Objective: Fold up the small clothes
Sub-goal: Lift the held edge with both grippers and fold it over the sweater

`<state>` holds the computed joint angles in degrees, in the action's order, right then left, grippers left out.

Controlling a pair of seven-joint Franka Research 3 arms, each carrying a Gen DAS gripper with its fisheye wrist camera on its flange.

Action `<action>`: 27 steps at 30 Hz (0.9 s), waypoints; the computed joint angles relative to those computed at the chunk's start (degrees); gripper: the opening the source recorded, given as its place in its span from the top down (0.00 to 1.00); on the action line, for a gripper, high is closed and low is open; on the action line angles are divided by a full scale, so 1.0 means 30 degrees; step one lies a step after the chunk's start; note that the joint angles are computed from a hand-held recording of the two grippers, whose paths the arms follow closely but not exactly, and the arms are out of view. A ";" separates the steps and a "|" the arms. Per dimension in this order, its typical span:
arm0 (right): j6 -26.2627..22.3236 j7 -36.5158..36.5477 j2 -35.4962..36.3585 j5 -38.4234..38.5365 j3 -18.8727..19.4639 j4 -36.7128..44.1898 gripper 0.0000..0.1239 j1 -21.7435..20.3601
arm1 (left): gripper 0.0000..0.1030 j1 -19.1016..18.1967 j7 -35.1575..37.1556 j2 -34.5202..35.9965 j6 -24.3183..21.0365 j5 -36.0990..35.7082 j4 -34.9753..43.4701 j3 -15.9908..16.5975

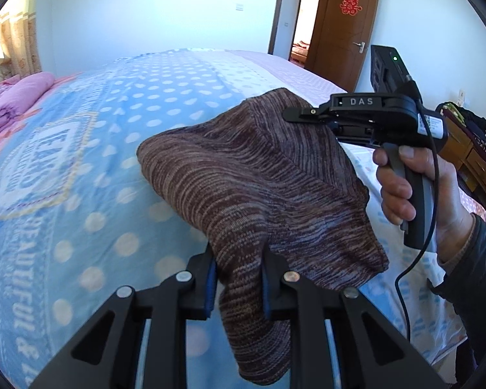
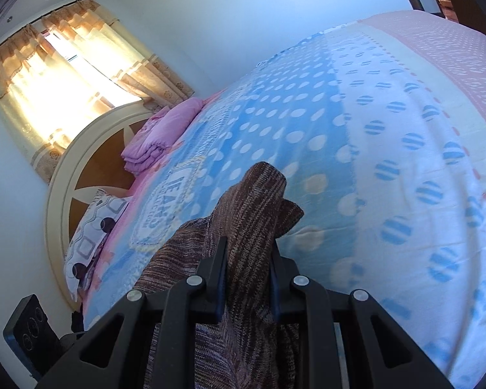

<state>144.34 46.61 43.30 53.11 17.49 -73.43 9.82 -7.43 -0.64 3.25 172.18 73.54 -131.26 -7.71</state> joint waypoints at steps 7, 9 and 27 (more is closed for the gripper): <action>-0.0117 -0.0232 -0.0189 0.0110 0.0451 -0.0250 0.83 0.0810 | 0.79 0.0744 -0.1459 -0.2355 -0.0499 0.0719 -0.2340 -0.0241; -0.0164 -0.0311 -0.0169 0.0087 0.0531 -0.0221 0.83 0.1092 | 0.79 0.1065 -0.1717 -0.2923 -0.0621 0.0809 -0.2890 -0.0419; -0.1133 0.1369 0.1617 -0.1934 0.0729 0.2614 0.83 0.4394 | 0.79 0.3826 -0.3387 -0.8114 -0.0708 0.1119 -0.7722 -0.1393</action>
